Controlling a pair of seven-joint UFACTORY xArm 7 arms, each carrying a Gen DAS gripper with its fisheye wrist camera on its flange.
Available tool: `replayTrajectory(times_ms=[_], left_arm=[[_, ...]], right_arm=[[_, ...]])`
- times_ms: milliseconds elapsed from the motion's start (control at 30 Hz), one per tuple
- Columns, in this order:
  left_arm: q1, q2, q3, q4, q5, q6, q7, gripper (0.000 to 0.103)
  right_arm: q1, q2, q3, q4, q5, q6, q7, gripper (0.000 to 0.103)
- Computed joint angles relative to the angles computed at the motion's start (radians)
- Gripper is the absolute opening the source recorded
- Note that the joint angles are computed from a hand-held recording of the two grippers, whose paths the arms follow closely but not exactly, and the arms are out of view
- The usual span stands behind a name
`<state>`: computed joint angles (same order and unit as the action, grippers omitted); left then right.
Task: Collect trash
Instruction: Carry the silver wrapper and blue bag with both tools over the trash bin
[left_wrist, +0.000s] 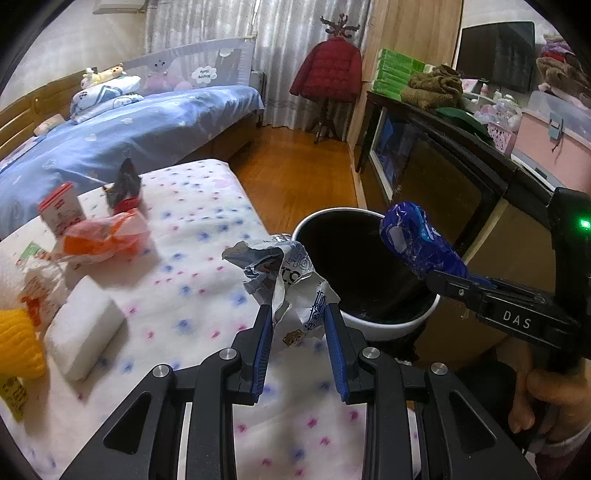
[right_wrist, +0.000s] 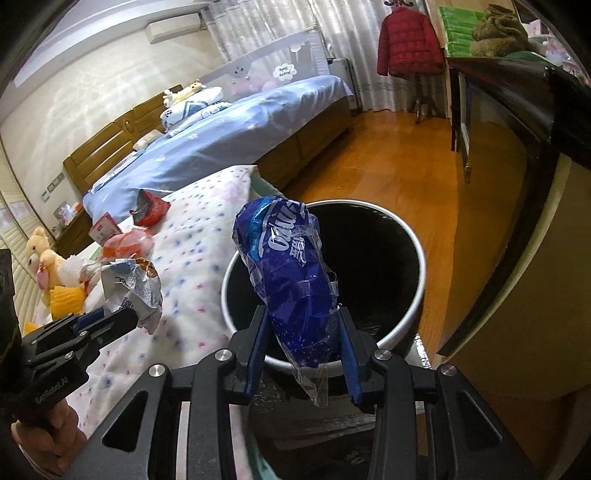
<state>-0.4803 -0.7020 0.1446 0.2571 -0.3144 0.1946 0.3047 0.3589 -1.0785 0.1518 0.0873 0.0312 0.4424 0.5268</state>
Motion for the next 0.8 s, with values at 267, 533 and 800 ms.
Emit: replayTrajectory(times_ms=[267,533,800], left_arm=[[-0.059,0.135,0.001,0.078,-0.023,-0.043,0.010,0.028],[-0.127,0.266,0.028,0.161,-0.078,-0.072,0.062,0.028],[-0.142,0.395,0.008,0.264,-0.186,-0.062,0.156,0.028]], right_arm=[[-0.041,0.012,-0.029,0.007,-0.008,0.014,-0.040,0.036],[-0.083,0.078,-0.058,0.023,-0.003,-0.015,-0.090,0.036],[-0.106,0.156,-0.086,0.046,0.021,-0.055,-0.127,0.037]])
